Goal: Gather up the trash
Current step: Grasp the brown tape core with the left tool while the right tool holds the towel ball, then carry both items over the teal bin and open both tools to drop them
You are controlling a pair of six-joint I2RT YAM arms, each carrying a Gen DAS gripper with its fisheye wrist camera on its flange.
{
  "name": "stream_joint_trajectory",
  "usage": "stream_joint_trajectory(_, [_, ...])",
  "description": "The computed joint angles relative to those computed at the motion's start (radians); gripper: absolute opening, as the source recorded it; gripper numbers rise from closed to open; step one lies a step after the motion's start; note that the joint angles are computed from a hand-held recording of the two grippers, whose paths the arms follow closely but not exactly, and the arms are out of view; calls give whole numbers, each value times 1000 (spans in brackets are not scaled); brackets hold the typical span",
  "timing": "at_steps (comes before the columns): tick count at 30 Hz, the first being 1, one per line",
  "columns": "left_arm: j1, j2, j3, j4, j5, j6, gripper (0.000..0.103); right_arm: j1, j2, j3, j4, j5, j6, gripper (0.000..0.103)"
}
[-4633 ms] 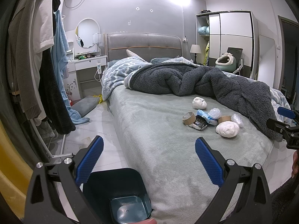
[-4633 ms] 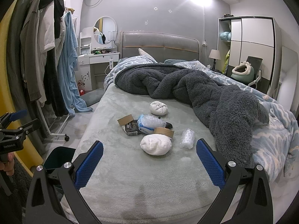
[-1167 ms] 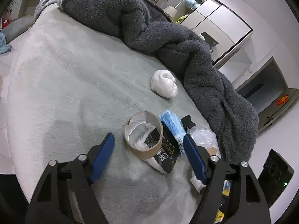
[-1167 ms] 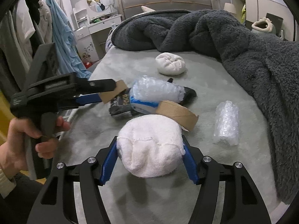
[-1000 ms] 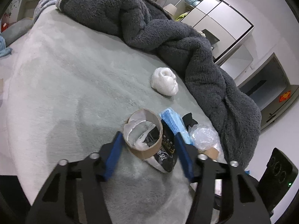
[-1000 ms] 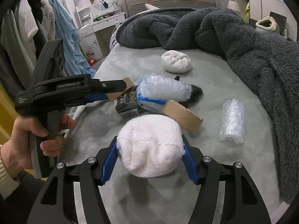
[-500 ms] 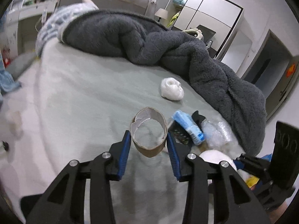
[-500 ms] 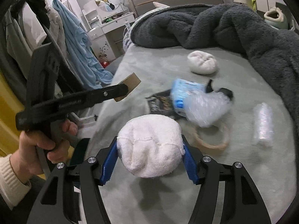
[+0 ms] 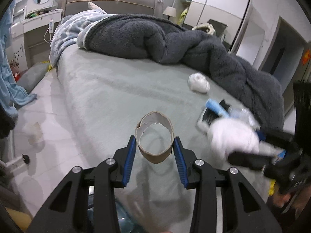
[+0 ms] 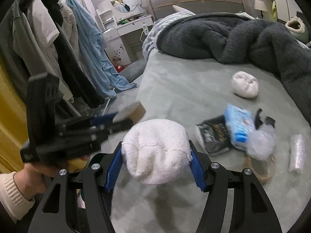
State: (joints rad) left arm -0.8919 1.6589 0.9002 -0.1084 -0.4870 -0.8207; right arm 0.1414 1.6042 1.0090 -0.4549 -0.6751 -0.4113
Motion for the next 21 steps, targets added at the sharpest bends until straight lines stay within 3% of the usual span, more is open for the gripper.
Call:
stream_joint_trajectory(11, [-15,-195,-264,-65,35,-49,42,244,1,-33,81,140,131,64])
stream_joint_trajectory(15, [9,-206,-320,-118,108,-79,42,314,18,-39,105,176,160,64])
stream_joint_trajectory(21, [33,-170,-405,-101,233,-93,42,425,54,-36,128,233,205,64])
